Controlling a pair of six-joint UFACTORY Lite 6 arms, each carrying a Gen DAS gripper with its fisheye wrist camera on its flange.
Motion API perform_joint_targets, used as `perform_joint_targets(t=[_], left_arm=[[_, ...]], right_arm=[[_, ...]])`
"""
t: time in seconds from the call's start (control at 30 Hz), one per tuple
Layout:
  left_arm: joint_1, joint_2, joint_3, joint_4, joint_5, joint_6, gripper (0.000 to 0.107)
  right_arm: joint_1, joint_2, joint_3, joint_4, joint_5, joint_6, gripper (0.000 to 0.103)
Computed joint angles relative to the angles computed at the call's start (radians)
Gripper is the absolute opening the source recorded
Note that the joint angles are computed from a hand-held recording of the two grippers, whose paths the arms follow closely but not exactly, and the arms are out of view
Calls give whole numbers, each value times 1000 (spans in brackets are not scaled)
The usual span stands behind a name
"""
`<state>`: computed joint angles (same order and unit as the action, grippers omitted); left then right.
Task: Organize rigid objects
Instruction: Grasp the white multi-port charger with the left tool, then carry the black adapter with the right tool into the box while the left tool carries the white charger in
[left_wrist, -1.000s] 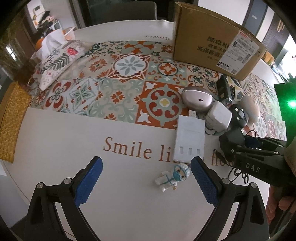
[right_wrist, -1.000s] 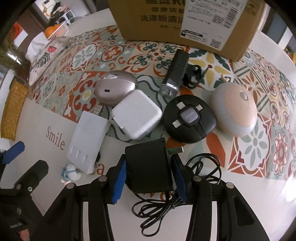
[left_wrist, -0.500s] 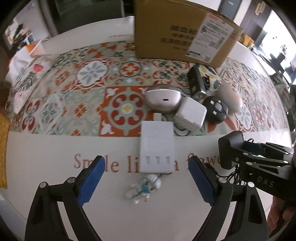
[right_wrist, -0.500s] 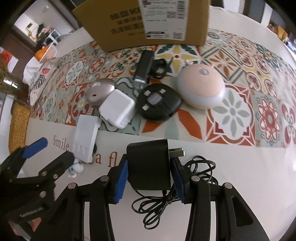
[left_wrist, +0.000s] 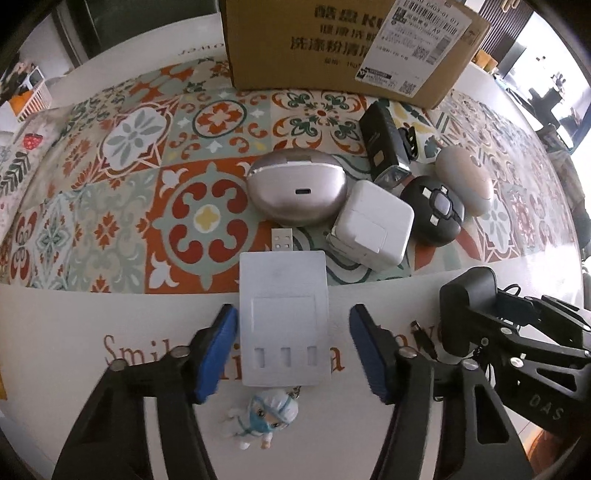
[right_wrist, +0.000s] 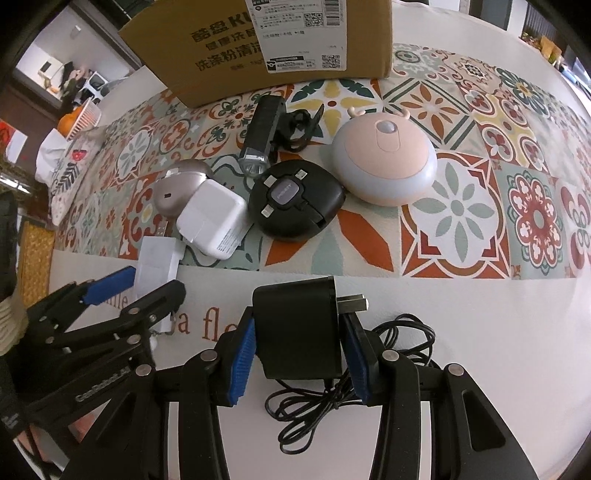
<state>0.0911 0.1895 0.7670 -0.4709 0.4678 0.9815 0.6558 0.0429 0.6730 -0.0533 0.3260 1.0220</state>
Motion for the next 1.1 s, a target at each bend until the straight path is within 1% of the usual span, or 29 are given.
perform_joint_targets(t=[0.07,0.13,0.37,0.63,0.87,0.93,1.1], left_arm=[[-8,18,5,15,-15,-21,51],[-14,18,-3,5,-32,-15,48],[-14,0,-19,-54,-35,37,47],[47,-135,-42,-96,64,98,47],[82,-273,-36,-116,173,110,47],[90,-302,-21,-126,212,113,47],[97,-348,39,-155,274,111,47]], right_arm=[[1,5,3,-6,-1,7,45],[6,5,6,-23,3,25,45],[13,-21,-4,-33,4,42,45],[40,-129,-16,-89,56,109,44],[75,-229,13,-191,149,202,45],[79,-257,28,-215,178,216,44],[79,-295,92,-297,256,254,44]])
